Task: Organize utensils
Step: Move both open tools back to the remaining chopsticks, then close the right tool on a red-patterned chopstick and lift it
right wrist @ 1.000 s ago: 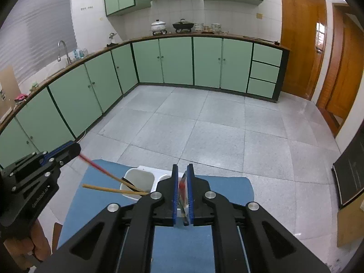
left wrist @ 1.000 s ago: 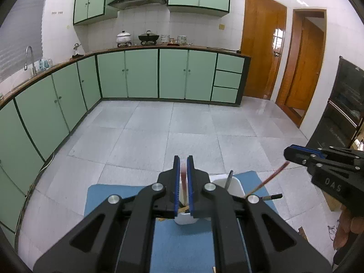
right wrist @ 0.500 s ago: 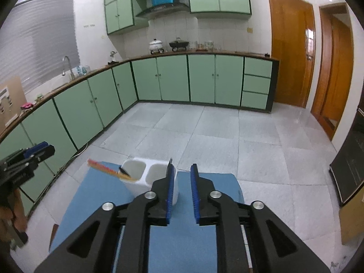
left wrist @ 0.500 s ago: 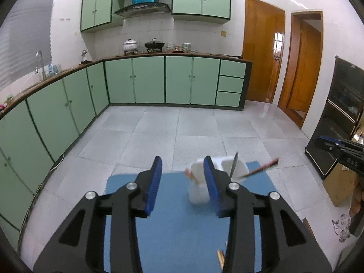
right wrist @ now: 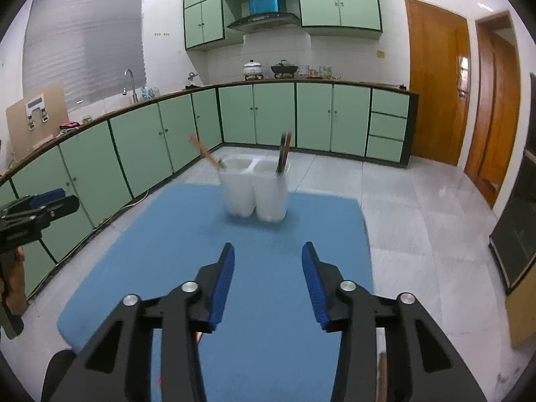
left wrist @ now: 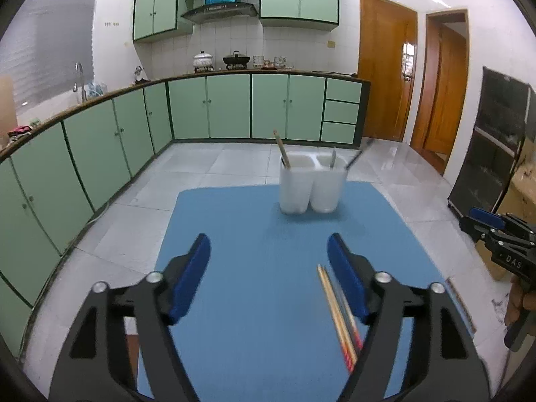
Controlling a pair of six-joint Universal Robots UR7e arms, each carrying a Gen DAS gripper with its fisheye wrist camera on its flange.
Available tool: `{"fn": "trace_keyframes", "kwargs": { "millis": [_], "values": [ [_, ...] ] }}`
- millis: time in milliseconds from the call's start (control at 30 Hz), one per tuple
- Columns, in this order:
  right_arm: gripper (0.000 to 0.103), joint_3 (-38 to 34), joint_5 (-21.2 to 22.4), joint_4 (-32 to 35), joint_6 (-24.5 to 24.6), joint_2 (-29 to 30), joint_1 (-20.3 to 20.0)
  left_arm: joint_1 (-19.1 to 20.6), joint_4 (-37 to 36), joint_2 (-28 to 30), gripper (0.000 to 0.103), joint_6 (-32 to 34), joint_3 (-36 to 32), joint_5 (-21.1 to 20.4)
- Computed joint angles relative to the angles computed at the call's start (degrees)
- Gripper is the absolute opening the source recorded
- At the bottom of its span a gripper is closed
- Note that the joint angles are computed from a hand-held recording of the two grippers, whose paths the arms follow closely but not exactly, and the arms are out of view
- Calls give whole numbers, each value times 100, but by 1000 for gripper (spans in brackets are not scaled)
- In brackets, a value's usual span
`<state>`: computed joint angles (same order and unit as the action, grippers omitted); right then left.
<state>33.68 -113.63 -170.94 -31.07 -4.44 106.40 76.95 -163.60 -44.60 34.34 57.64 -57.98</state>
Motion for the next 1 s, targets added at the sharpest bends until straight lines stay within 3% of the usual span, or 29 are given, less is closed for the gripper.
{"fn": "trace_keyframes", "kwargs": {
  "millis": [133,367,633,1000],
  "values": [
    [42,1671,81,-964,158,-486,-114,166,-710,-539,76,-59,1219,-141],
    [42,2860,68,-1742,171,-534,-269,457,-1537,-973,76,-8,2412,-202],
    [42,2714,-98,-1755,-338,-124,-225,596,-1664,-1252,76,-320,2897,-154],
    [42,2030,-133,-1658,-582,379,-211,683,-1397,-1167,76,-483,2750,-184]
  ]
}}
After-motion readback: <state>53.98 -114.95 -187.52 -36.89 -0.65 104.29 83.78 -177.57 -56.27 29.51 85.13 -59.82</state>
